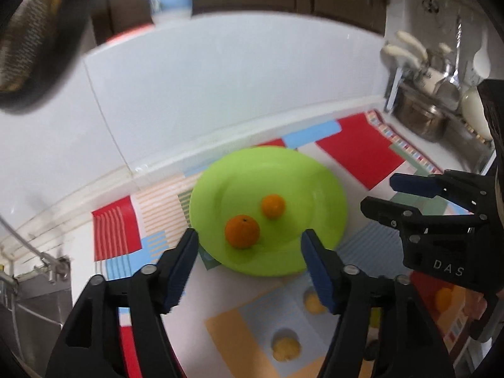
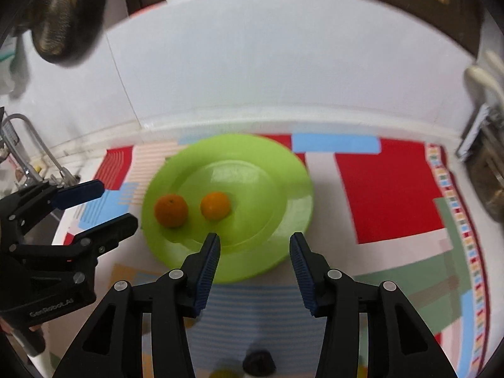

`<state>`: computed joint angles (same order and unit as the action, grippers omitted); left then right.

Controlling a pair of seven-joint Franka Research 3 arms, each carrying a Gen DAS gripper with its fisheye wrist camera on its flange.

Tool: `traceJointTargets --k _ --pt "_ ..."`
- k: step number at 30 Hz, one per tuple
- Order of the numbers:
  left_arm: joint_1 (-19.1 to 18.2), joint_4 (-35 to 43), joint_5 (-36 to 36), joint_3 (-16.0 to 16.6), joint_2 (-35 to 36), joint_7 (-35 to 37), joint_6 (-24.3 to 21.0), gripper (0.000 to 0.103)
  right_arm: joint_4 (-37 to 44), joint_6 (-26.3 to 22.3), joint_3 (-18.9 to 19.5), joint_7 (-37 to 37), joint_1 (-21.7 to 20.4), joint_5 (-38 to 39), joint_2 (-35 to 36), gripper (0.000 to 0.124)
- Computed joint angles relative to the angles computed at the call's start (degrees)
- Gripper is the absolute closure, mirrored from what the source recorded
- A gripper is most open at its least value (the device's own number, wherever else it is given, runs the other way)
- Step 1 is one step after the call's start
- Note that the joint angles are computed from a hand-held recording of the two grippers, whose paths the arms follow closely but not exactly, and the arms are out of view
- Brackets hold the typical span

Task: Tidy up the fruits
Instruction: 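Lift both open tools away from the plate toward the remaining fruits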

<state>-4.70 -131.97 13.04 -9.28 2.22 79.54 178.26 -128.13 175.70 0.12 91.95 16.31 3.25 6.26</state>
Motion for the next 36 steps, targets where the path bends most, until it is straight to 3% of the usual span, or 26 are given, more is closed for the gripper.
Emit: traceJointTargets --k 3,4,7,11,12,16,18,22,29,36 --pt "-0.67 -4.39 -2.62 -0.22 -4.25 0.94 2.78 0.03 -5.66 3.94 -1.69 6.21 0.63 -5.98 -5.23 0.064" --pt "1.01 -5.83 1.66 -1.6 -5.95 -3.44 3.43 0.029 -7.07 4.6 -1.58 10.99 -0.35 -11.22 -6.77 0.063" --pt "4.85 -9.13 9.39 -5.05 -9.89 -12.02 5.54 0.024 -11.05 5.85 3.44 23.36 -7.75 -24.08 -11.6 0.058" --pt "17.55 -14.09 15.15 -17.9 -17.21 -21.22 8.52 0.022 -17.24 8.99 16.12 31.11 -22.36 -29.59 -18.69 0.051" --pt "19.39 -15.27 15.12 -20.09 -19.02 -22.33 9.17 0.019 -18.99 9.78 17.9 31.5 -24.34 -29.3 -20.66 0.05" --pt "25.24 -20.13 12.67 -28.1 -27.41 -25.04 11.01 0.014 -25.05 11.75 18.47 30.82 -25.01 -26.16 -27.29 0.043" --pt "24.45 -21.9 11.49 -28.58 -30.25 -25.84 10.5 0.013 -28.02 11.56 17.24 30.0 -23.6 -24.57 -30.86 0.043" --pt "21.88 -24.82 10.54 -28.38 -34.08 -27.61 9.91 0.011 -33.3 11.64 19.19 29.11 -24.93 -21.42 -37.28 0.041" --pt "20.28 -27.6 11.82 -30.69 -39.11 -31.33 7.09 0.01 -39.36 9.54 16.01 25.13 -20.85 -16.38 -43.48 0.041" --pt "18.87 -28.47 15.45 -31.03 -38.55 -35.52 4.25 0.01 -42.34 8.66 19.78 21.89 -23.15 -12.07 -45.46 0.041"
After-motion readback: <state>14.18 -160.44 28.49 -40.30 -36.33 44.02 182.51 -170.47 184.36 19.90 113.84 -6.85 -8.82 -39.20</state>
